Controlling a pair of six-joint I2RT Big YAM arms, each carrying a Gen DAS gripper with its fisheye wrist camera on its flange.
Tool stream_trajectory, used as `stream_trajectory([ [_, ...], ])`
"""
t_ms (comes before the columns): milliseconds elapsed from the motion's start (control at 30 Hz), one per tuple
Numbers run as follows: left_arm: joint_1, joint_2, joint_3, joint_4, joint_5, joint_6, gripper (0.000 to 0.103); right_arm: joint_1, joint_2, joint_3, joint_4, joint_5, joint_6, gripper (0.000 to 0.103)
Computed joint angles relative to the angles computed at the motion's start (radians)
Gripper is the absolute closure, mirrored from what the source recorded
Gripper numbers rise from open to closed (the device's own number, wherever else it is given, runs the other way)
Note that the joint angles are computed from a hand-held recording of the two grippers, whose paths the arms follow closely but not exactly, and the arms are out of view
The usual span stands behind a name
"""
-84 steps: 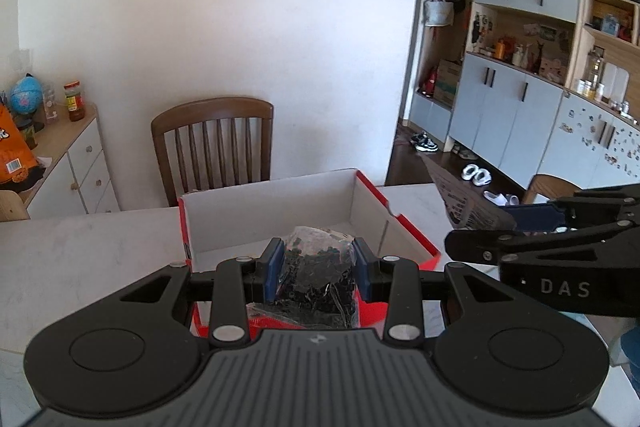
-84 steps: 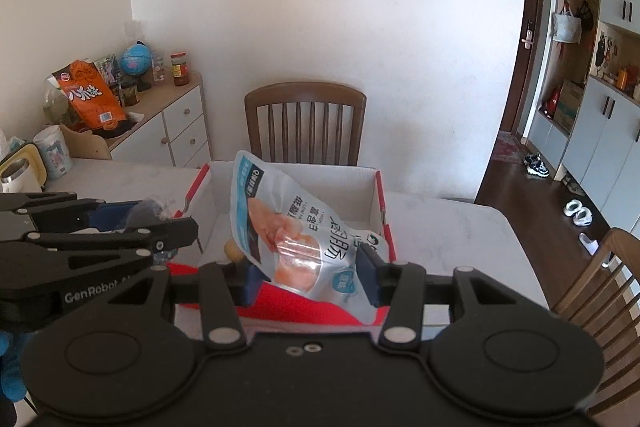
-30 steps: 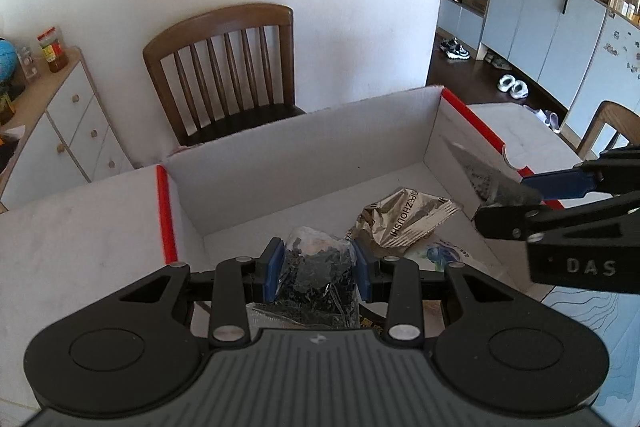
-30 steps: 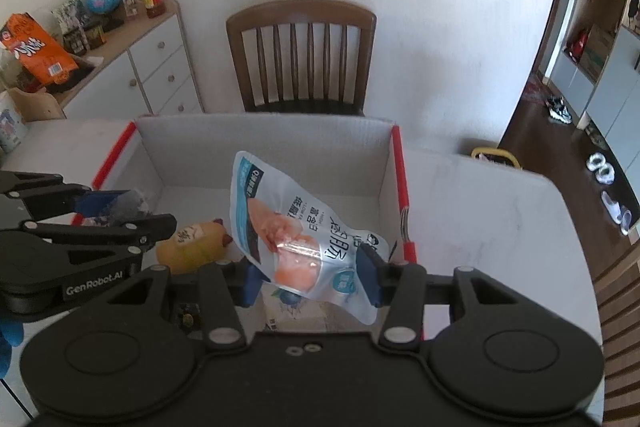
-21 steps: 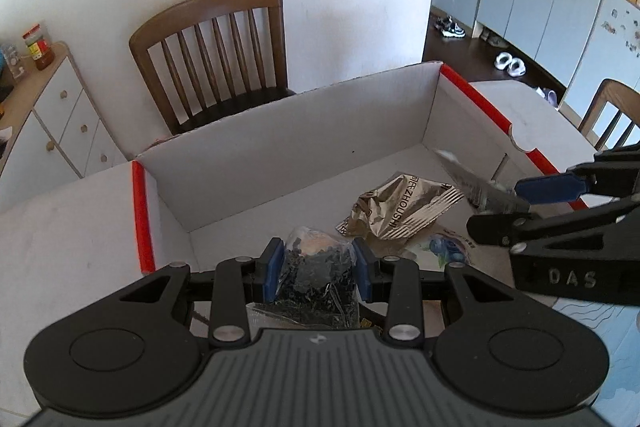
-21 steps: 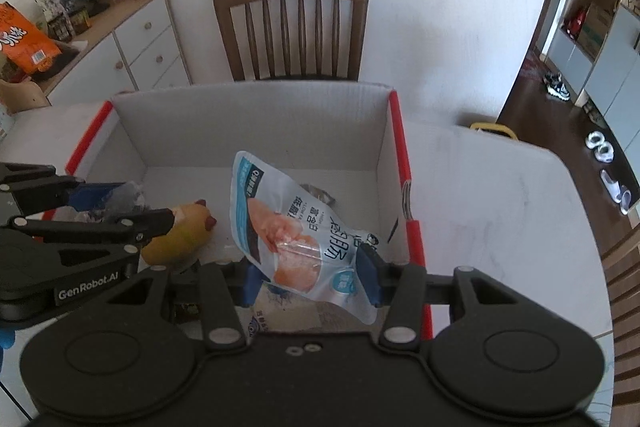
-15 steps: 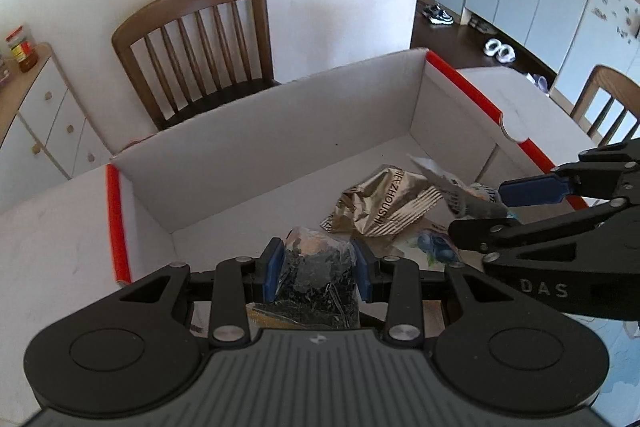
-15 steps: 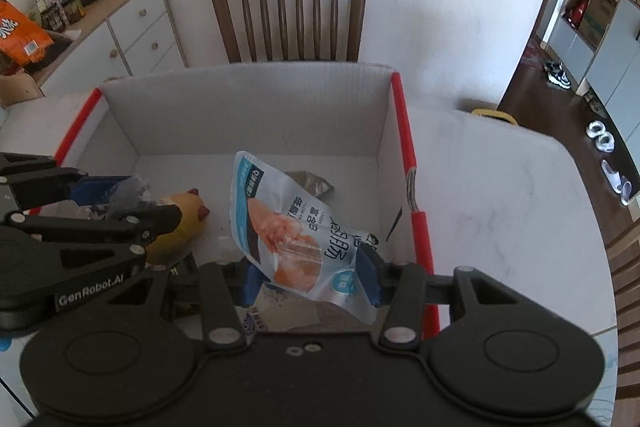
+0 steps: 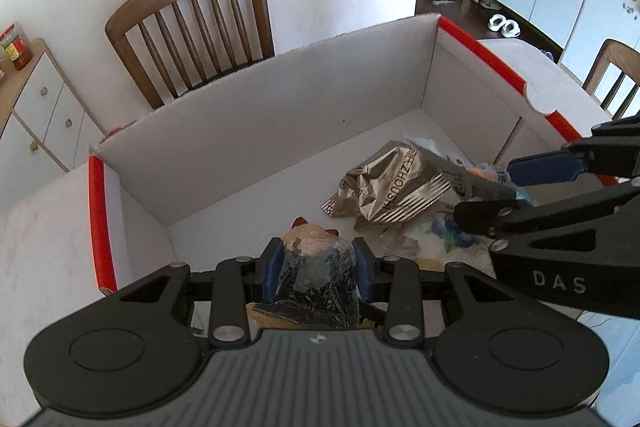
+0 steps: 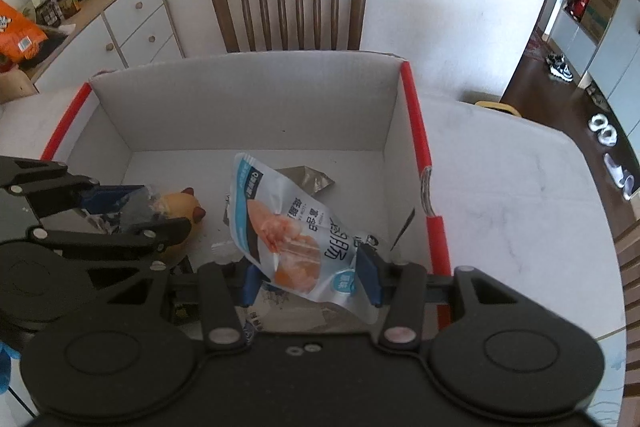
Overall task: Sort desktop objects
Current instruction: 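Lower the black bag and sausage packet into the red box and open both tools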
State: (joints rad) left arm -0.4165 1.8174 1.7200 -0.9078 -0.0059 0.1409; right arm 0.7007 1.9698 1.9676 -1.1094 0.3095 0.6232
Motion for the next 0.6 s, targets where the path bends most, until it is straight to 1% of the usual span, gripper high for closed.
stream_trajectory([
  [167,-0.001,-0.001,-0.007,0.013,-0.008,0.009,0.067,0.001,0.018,0.030,-0.018,0.011,-0.012,0.054],
  [333,-0.005,-0.006,-0.018,0.021,-0.022,0.030,0.066,0.003,0.019,0.026,-0.008,0.018,-0.014,0.053],
  [433,-0.005,-0.007,-0.018,0.021,-0.021,0.025,0.066,0.003,0.017,0.022,-0.003,0.020,-0.016,0.053],
  [500,-0.005,-0.008,-0.019,0.021,-0.018,0.029,0.062,0.003,0.013,0.015,0.006,0.017,-0.015,0.052],
  [600,-0.007,-0.012,-0.023,0.023,-0.022,0.026,0.059,0.002,0.011,0.014,0.006,0.021,-0.012,0.050],
])
